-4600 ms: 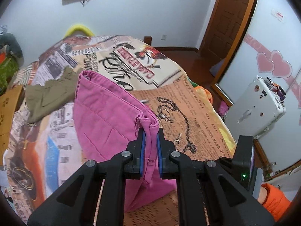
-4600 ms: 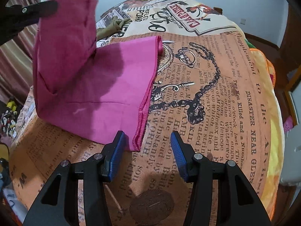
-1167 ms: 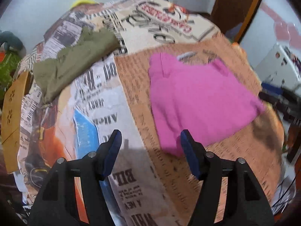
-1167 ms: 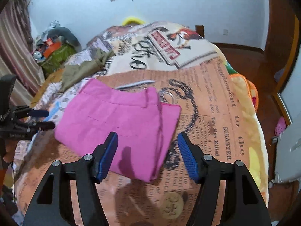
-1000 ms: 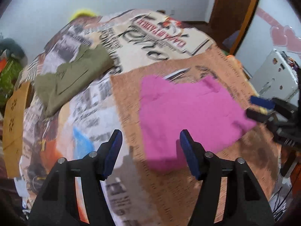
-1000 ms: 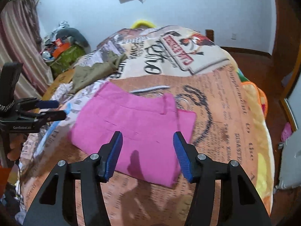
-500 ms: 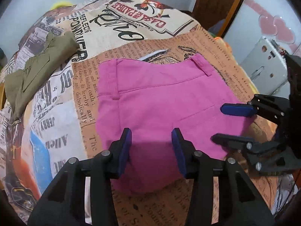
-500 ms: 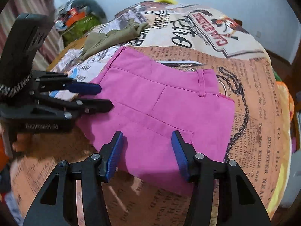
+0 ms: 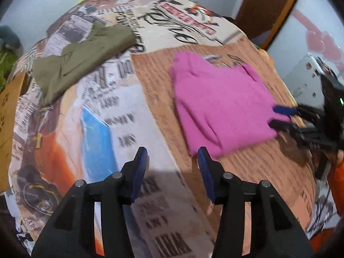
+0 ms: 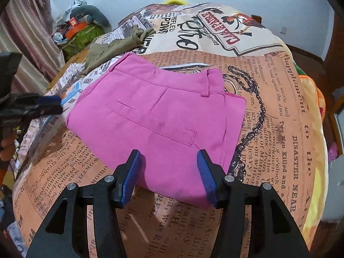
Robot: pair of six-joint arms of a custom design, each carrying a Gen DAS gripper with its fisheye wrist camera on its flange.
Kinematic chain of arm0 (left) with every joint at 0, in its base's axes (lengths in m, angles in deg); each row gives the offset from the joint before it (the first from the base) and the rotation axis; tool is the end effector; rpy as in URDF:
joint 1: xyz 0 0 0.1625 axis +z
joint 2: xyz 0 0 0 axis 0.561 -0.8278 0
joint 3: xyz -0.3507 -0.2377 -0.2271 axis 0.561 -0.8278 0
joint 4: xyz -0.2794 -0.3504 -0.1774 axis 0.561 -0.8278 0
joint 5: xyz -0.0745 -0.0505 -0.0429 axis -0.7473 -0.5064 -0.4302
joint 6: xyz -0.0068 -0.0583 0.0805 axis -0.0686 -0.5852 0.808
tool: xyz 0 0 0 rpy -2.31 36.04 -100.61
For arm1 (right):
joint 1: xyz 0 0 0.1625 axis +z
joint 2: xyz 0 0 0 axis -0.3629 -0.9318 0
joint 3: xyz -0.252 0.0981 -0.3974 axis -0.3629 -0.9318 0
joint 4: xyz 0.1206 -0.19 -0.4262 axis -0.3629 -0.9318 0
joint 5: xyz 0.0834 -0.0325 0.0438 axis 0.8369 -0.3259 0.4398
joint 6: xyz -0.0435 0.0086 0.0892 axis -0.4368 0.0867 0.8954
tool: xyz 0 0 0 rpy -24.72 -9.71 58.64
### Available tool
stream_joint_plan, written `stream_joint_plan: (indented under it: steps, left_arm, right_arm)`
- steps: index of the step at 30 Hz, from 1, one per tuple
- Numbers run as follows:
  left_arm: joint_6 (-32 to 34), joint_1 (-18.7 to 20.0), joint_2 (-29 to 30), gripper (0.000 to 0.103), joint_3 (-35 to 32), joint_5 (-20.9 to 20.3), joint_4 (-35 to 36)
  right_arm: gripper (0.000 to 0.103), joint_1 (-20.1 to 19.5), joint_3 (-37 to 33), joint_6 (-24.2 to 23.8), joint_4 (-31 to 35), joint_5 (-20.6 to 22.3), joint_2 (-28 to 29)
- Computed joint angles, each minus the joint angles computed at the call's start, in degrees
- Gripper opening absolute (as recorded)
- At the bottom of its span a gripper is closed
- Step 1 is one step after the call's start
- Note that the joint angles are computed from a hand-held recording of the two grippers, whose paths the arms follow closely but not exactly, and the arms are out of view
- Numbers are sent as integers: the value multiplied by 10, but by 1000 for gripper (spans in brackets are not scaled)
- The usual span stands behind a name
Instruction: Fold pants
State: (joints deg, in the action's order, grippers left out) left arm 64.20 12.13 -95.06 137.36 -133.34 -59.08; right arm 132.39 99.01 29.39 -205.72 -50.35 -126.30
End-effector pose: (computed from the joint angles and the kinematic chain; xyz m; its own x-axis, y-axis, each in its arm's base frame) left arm -0.2040 -0.4557 0.0778 -0.4558 0.8403 -0.2936 0.8195 0.5249 0.2299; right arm 0.1710 -0.2713 0.1371 -0.8254 0.2818 0.4891 -0.0953 0.7845 -0.6128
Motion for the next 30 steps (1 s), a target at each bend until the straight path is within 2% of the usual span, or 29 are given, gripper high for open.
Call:
stream_joint_plan:
  steps: [4,6,10,14,15,16,17,18,20,24,26,28,30]
  left_arm:
    - [3,-17,22,49,16,14,-9]
    - [-1,-26,35,50,22,27,-35]
    - [-10,-22,45,48,19,25,-56]
    - [-18,-14,48,33,17,39,-75]
    - [-25,-13,50,31,14,52,-79]
    - [-32,-17,55,17,16,89,-100]
    - [-40,-17,59,14,13,116,-106]
    - [-55,-6,58,14,1,120,-93]
    - [-71,21,43,14,-21,82,-57]
    - [-22,12,11,16,-7,51,-43]
    - [-4,2,2,30,3,25,-32]
    - [8,-7,3,38,13,13,-41]
    - [14,-13,14,38,14,-3,-39]
  right_arm:
    - [50,0,-1,3,7,-2,-2]
    - [50,0,0,3,8,-1,-4]
    - [50,-1,1,0,11,-1,-5]
    - [50,-6,6,-10,-3,8,-6]
    - [50,-7,7,-13,-8,9,-4]
    - [50,-8,7,-16,-12,11,-3]
    - [50,-8,8,-16,-13,11,-3]
    - [50,-10,9,-18,-17,13,-2]
    - [50,-10,9,-18,-19,15,-2]
    - [50,-10,10,-19,-20,16,-2]
    - [50,-11,11,-18,-23,17,-2]
    - [51,-11,10,-17,-22,17,-2]
    - [51,-9,9,-15,-18,14,-1]
